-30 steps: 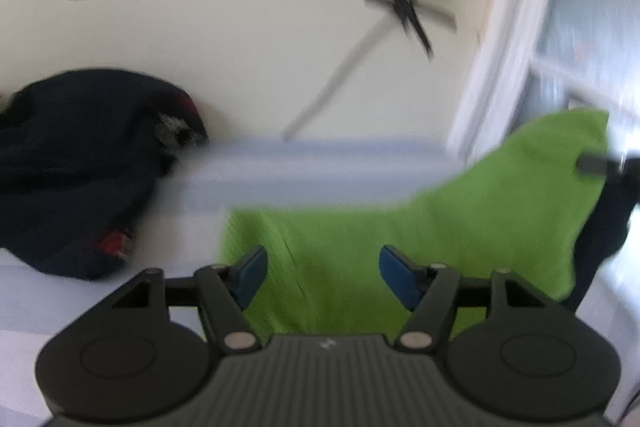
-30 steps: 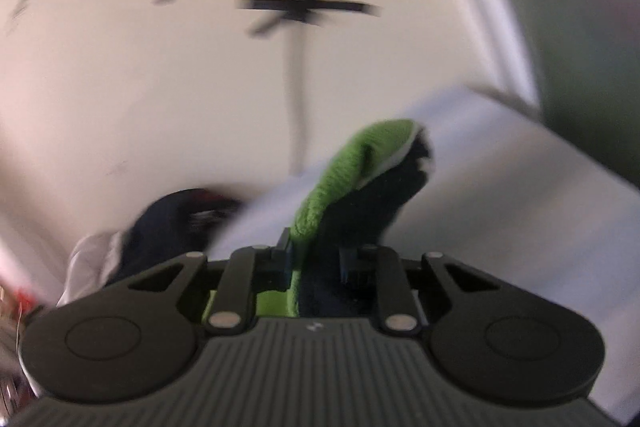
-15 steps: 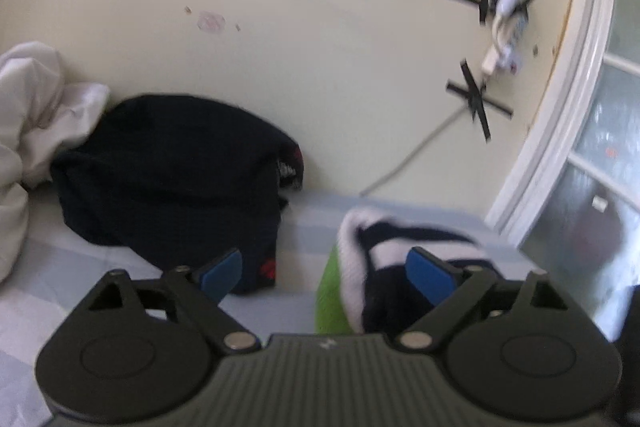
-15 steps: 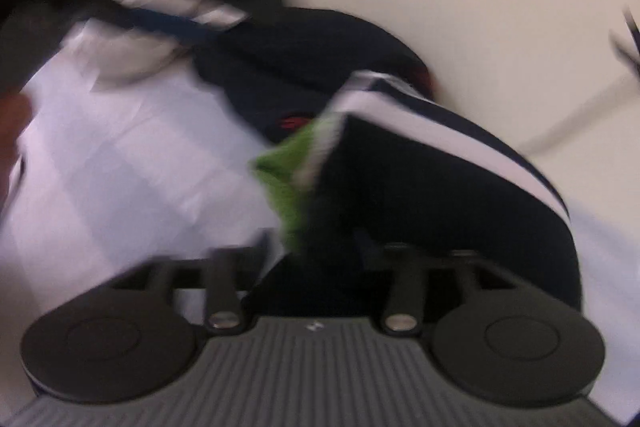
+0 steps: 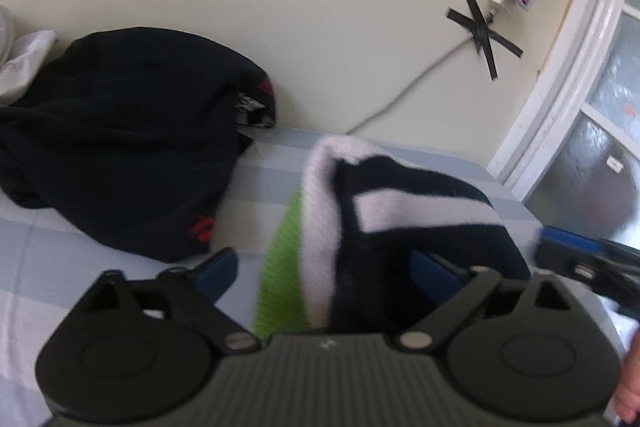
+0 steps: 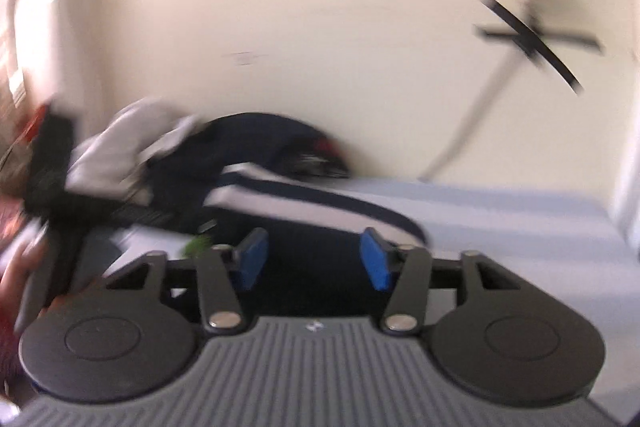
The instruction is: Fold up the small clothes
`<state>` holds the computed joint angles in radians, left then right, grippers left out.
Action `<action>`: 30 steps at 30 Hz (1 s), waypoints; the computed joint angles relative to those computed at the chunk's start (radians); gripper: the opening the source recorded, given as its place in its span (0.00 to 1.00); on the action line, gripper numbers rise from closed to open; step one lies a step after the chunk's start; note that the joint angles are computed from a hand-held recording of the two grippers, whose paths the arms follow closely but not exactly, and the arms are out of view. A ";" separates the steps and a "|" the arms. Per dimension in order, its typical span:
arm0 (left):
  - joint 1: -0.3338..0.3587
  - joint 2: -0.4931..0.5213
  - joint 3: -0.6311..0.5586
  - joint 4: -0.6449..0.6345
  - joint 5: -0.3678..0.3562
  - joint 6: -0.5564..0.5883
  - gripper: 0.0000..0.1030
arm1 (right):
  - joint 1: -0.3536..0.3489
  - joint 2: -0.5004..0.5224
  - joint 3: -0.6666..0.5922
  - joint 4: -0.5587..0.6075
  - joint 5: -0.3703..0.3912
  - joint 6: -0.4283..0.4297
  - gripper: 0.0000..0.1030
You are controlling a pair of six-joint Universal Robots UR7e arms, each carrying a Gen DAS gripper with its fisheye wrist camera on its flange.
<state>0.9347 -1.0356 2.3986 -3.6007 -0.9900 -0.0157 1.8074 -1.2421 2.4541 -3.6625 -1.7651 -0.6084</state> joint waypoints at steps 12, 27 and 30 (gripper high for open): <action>0.001 0.090 -0.005 -0.101 0.066 0.084 1.00 | -0.296 0.009 0.029 0.028 0.272 0.245 0.76; -0.073 0.149 0.022 -0.195 0.200 0.130 1.00 | -0.341 0.003 0.146 -0.184 0.308 0.259 0.77; -0.083 0.152 0.032 -0.203 0.219 0.125 1.00 | -0.330 0.024 0.140 -0.201 0.284 0.229 0.78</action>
<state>0.8518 -0.8835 2.4305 -3.8033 -0.7710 0.1094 1.4776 -1.2179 2.5938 -3.8631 -1.4816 -0.3791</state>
